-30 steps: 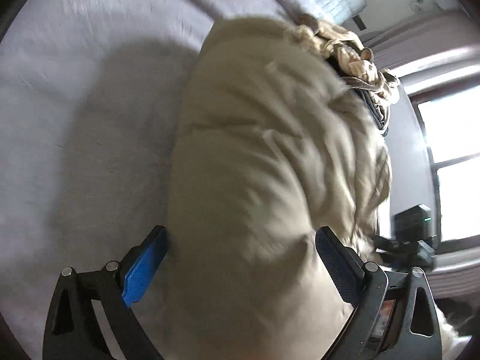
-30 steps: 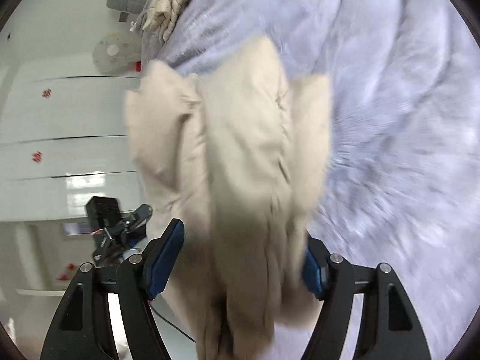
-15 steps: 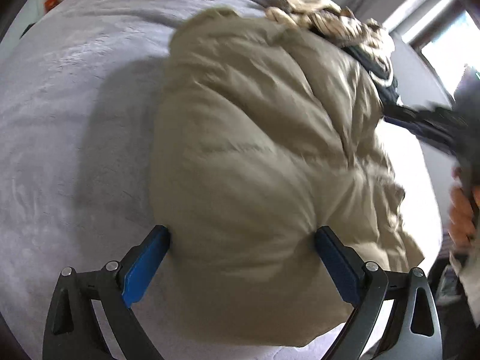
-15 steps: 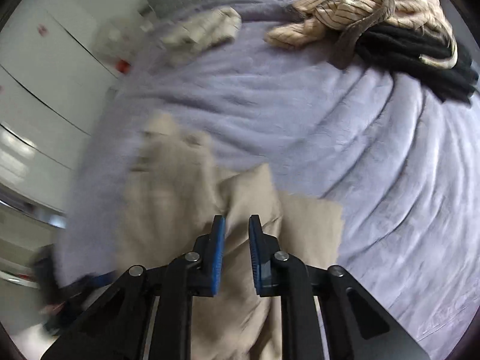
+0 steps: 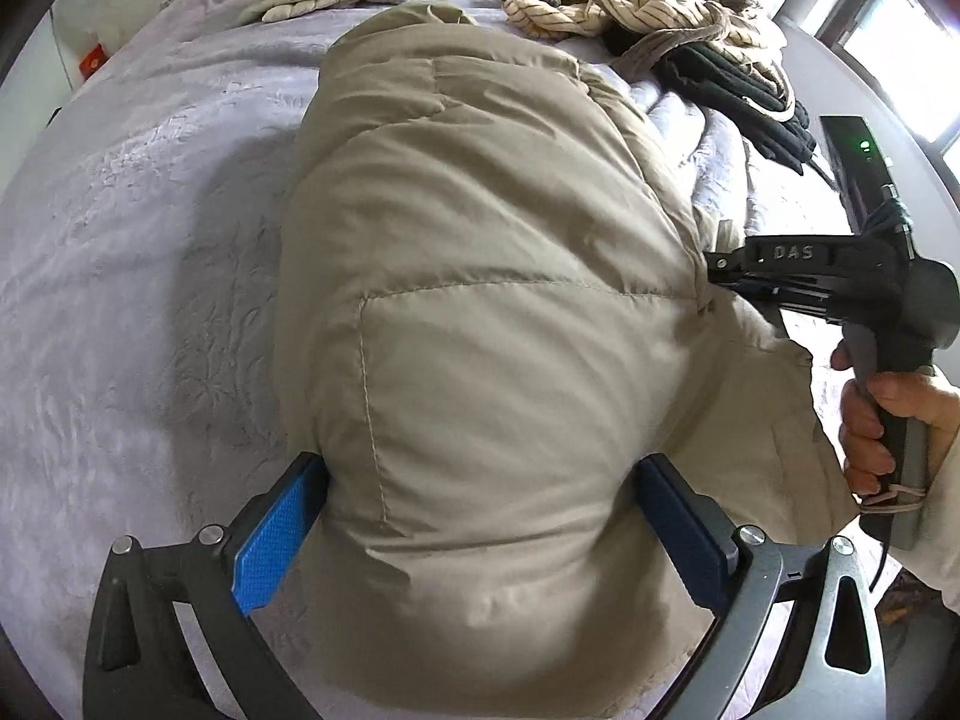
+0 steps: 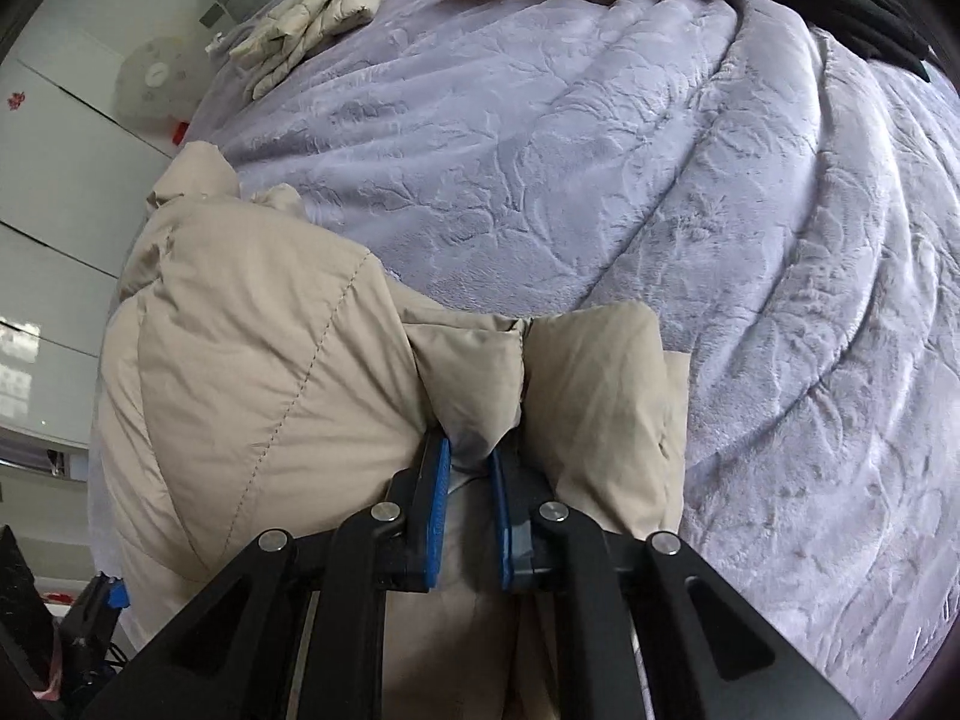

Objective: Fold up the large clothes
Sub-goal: 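Lower the jacket bundle onto the bed and press it flat with both tools, then open both tools and pull back from the folded jacket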

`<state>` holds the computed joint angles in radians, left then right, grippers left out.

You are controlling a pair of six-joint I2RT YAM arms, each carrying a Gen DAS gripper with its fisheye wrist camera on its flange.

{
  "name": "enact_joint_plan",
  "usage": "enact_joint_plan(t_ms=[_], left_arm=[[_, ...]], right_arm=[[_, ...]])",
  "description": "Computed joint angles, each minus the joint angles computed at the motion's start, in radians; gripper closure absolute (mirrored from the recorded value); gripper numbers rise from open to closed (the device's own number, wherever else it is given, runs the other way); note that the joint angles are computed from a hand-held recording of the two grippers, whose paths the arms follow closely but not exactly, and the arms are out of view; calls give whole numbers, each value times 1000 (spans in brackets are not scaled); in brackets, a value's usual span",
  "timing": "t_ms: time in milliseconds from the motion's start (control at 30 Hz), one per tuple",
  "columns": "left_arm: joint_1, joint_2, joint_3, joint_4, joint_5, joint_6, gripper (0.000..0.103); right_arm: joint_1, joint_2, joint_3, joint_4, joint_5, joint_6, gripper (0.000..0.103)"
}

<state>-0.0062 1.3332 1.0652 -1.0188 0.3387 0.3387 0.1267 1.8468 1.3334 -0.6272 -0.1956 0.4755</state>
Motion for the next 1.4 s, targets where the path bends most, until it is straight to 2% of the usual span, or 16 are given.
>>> enact_joint_plan(t_ms=[100, 300, 633, 833, 933, 967, 1000, 1033, 1067, 1100, 1233, 1300, 1367, 1400], left_arm=[[2, 9, 9, -10, -2, -1, 1], [7, 22, 25, -28, 0, -13, 1], [15, 34, 41, -46, 11, -25, 1], [52, -2, 96, -146, 17, -3, 1], [77, -59, 119, -208, -20, 20, 1], [88, -81, 129, -231, -32, 31, 1], [94, -99, 133, -241, -39, 38, 1], [97, -127, 136, -251, -55, 44, 1], [95, -152, 141, -259, -77, 47, 1], [91, -179, 150, -271, -104, 50, 1], [131, -226, 224, -347, -95, 56, 1], [157, -258, 256, -361, -96, 55, 1], [194, -262, 296, -386, -75, 63, 1], [212, -251, 328, -413, -56, 69, 1]], right_arm=[[7, -6, 17, -30, 10, 7, 87], [11, -66, 46, -143, 25, 3, 85], [36, -257, -23, -266, 13, 58, 84], [103, -362, -47, -379, 45, 112, 84], [154, -418, -52, -439, 59, 160, 83], [167, -430, -51, -452, 64, 173, 75], [187, -446, -46, -470, 75, 192, 58], [208, -464, -40, -485, 89, 212, 48], [229, -478, -31, -498, 106, 228, 33], [251, -488, -17, -514, 127, 241, 26], [339, -492, 74, -600, 225, 295, 20], [380, -479, 128, -651, 288, 317, 13], [429, -469, 178, -696, 360, 340, 13], [460, -467, 207, -720, 409, 356, 7]])
